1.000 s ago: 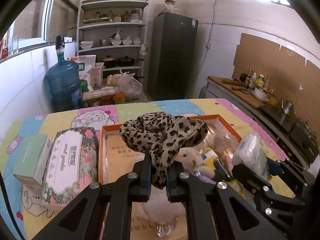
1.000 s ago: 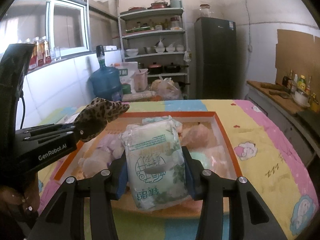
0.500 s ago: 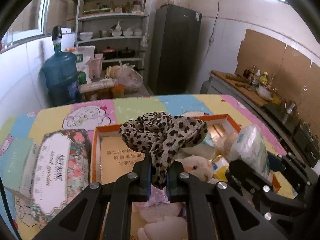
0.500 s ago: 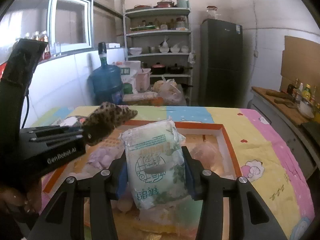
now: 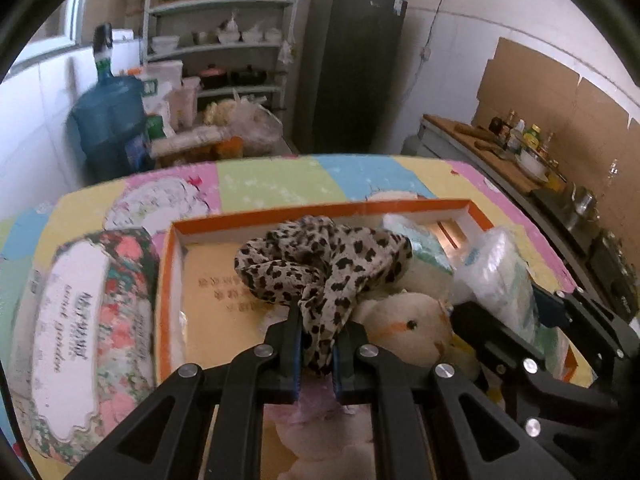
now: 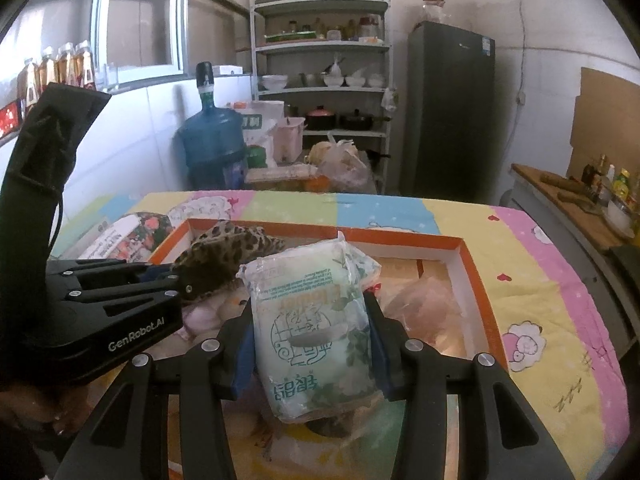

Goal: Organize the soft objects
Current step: 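Open the left tool to drop the leopard fabric while the right tool releases the white pack, then withdraw both open tools back from the box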

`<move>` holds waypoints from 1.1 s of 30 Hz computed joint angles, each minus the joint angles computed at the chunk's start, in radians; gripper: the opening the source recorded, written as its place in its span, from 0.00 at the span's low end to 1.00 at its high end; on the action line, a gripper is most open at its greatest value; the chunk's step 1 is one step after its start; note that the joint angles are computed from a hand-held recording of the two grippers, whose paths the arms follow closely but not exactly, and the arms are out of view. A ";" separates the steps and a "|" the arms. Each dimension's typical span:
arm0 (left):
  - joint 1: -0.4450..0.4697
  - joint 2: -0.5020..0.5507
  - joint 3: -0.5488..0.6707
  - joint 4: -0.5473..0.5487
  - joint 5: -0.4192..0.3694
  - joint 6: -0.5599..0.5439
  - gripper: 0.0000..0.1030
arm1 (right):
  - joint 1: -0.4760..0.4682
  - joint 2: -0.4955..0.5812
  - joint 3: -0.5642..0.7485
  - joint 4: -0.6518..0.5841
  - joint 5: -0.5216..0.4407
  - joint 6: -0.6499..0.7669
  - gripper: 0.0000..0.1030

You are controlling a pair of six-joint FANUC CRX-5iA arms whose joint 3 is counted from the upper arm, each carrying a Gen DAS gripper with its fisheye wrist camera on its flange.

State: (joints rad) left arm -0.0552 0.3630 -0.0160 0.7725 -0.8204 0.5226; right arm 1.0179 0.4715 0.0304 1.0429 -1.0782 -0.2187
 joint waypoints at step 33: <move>0.017 -0.010 0.007 -0.043 -0.029 0.066 0.59 | 0.012 -0.045 -0.069 0.036 0.006 -0.098 0.70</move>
